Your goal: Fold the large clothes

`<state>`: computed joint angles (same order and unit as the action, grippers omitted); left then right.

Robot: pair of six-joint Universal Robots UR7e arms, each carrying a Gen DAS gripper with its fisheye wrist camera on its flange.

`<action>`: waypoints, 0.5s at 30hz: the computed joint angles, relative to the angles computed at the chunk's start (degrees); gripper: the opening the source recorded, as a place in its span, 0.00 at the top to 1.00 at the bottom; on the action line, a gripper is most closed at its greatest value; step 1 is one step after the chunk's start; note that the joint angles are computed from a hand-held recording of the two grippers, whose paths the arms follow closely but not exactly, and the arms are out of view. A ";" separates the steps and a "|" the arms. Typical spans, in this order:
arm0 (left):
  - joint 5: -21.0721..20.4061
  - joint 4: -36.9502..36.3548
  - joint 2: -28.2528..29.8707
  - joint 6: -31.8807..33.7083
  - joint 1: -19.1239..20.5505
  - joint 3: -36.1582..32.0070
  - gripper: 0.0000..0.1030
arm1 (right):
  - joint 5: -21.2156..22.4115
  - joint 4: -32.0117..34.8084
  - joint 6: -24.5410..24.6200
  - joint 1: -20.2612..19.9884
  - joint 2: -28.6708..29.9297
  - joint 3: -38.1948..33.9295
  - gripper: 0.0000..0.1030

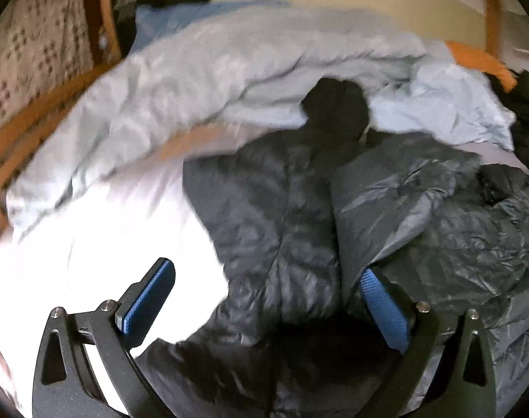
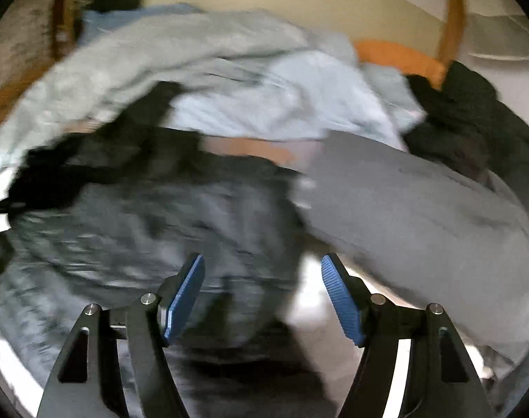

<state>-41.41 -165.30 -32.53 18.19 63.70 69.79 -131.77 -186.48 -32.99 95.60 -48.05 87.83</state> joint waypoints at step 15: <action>-1.38 4.50 -1.36 -8.83 1.87 -1.08 0.00 | -13.89 5.37 -0.64 -1.66 8.53 -12.48 0.31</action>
<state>-42.79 -160.80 -33.89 9.36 65.57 68.71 -145.66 -181.11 -33.63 93.93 -39.52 75.35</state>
